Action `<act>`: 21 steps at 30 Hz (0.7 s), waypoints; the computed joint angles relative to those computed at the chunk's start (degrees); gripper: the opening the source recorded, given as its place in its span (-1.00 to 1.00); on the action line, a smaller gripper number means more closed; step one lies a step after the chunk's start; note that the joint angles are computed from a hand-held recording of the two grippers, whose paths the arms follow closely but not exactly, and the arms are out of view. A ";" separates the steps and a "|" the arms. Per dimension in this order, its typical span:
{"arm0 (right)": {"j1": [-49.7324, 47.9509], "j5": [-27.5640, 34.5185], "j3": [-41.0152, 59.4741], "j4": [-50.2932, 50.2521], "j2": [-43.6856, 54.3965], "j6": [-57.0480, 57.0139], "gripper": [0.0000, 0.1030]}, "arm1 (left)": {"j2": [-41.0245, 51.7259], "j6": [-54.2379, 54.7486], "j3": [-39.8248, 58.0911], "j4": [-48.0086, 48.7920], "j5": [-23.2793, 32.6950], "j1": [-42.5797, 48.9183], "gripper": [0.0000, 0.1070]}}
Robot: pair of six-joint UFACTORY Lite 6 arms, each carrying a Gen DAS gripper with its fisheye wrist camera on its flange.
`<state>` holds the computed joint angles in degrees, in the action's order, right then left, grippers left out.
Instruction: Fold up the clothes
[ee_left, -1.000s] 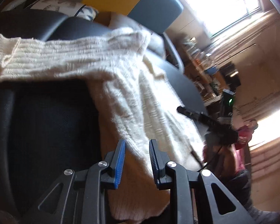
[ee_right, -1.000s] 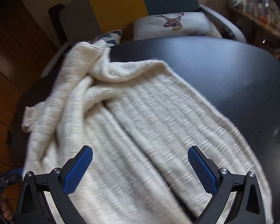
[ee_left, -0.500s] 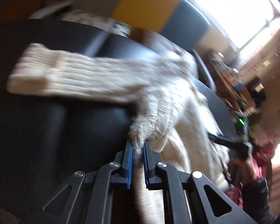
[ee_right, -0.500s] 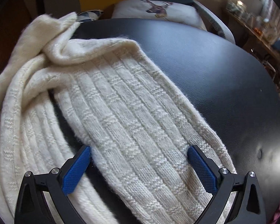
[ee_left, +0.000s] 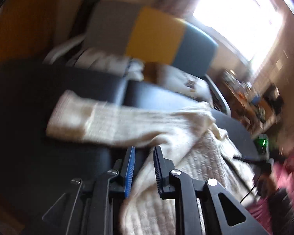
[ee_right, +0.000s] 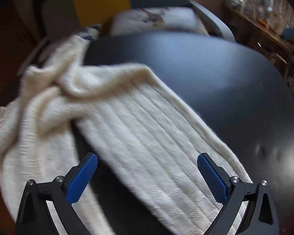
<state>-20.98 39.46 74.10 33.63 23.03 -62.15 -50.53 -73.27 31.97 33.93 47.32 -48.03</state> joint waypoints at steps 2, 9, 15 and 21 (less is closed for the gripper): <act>1.43 2.98 -0.31 3.93 -2.24 -3.35 1.00 | 10.57 6.34 6.81 0.72 -5.75 1.71 -0.62; 10.51 -0.87 -4.17 14.27 -6.75 -11.00 1.00 | 49.46 24.87 35.50 3.76 -17.19 2.91 -0.58; 16.01 -4.02 2.44 14.28 2.28 -13.70 1.00 | 65.39 50.57 49.89 -12.56 -23.18 8.39 -0.56; 19.16 -6.41 8.17 9.56 9.90 -11.91 0.11 | 75.80 77.72 59.36 -35.46 -22.31 12.75 -0.55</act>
